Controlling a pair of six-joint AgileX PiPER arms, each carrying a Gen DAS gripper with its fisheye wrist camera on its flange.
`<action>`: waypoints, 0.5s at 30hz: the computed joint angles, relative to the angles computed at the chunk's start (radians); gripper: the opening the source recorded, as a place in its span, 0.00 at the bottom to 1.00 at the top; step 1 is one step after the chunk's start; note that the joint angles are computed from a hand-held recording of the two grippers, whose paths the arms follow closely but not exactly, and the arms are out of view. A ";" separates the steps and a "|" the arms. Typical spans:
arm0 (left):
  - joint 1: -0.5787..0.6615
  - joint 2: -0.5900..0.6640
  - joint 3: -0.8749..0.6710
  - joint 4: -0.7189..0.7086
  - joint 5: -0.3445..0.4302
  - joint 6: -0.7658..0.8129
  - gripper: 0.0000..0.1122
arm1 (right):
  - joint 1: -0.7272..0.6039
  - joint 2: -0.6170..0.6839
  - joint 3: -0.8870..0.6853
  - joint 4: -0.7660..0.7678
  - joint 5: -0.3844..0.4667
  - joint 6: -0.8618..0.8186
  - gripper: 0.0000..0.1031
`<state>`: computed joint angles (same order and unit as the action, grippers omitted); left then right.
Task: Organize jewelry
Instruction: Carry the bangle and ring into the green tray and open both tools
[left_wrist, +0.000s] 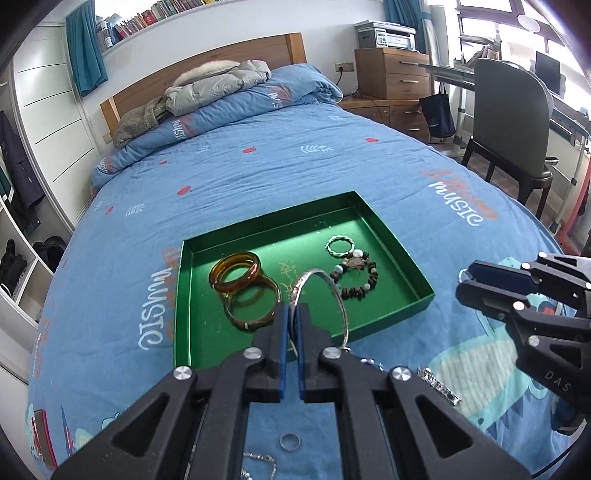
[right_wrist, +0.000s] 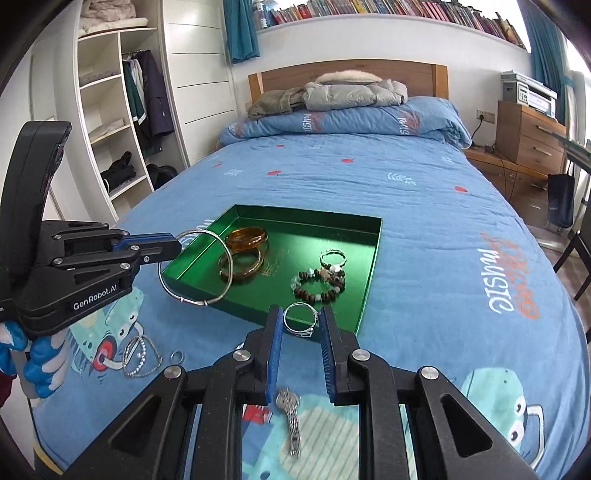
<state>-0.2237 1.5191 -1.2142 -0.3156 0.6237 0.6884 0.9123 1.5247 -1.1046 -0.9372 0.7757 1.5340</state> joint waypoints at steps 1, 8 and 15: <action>-0.012 0.033 -0.021 0.008 -0.008 -0.011 0.03 | -0.033 0.025 -0.014 0.004 -0.033 -0.018 0.19; -0.047 0.209 -0.118 0.036 -0.041 -0.041 0.03 | -0.228 0.195 -0.094 0.111 -0.246 -0.182 0.19; -0.014 0.313 -0.181 0.009 -0.031 -0.030 0.03 | -0.285 0.311 -0.154 0.226 -0.288 -0.323 0.19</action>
<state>-0.2373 1.8322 -1.3952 -0.3070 0.5930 0.6588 0.6275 1.8354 -1.2583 -0.7115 0.4877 1.2107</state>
